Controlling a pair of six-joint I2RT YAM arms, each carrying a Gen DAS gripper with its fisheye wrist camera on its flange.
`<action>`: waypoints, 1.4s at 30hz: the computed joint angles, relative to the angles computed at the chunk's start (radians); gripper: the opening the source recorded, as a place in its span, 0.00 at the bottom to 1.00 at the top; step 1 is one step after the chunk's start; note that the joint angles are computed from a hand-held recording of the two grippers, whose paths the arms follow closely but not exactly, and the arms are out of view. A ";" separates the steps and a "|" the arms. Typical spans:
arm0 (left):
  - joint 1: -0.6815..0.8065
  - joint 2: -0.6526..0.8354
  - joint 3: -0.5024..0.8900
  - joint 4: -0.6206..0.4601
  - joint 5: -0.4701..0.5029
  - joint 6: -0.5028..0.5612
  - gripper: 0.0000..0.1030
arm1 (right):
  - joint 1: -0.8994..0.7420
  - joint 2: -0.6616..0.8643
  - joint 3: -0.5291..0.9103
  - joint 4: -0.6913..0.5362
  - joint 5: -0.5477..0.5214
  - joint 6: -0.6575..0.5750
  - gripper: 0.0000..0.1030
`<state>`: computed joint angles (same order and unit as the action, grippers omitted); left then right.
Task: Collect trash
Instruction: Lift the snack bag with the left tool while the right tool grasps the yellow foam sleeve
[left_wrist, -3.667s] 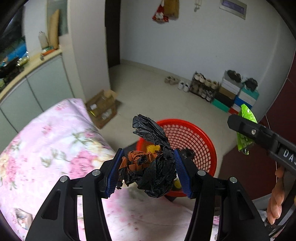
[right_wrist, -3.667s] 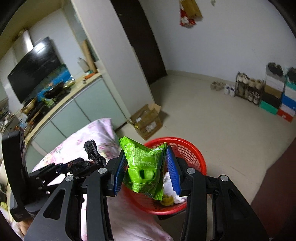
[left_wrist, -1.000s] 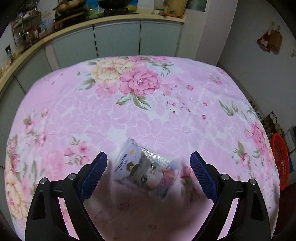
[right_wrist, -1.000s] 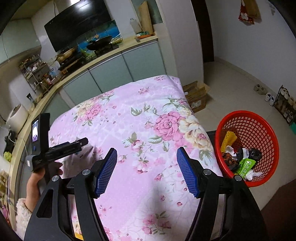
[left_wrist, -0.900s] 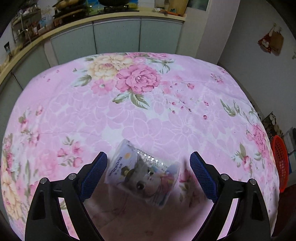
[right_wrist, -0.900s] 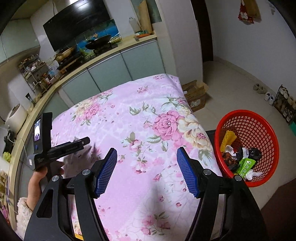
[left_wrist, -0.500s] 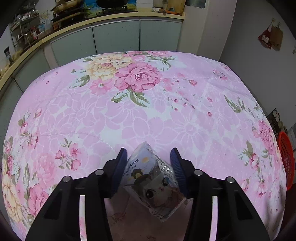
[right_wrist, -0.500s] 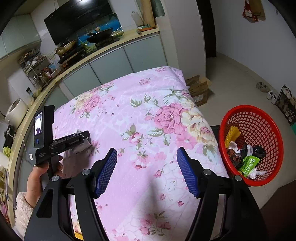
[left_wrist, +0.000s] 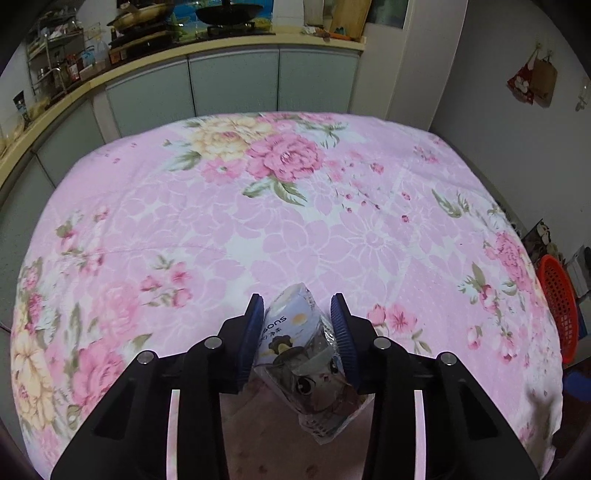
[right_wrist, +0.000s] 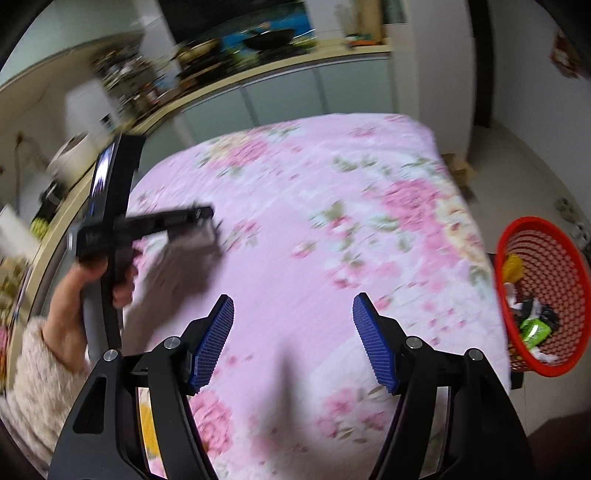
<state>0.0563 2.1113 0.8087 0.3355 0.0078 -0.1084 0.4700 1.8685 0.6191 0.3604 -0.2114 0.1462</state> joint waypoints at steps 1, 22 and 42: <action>0.004 -0.023 -0.022 0.007 0.002 0.002 0.36 | 0.011 0.000 -0.006 0.001 -0.009 -0.013 0.63; 0.108 -0.362 -0.388 0.133 -0.016 0.057 0.36 | 0.377 0.041 -0.091 -0.013 -0.024 -0.362 0.63; 0.183 -0.327 -0.487 0.236 0.047 0.045 0.36 | 0.297 0.019 -0.078 0.025 -0.003 -0.307 0.26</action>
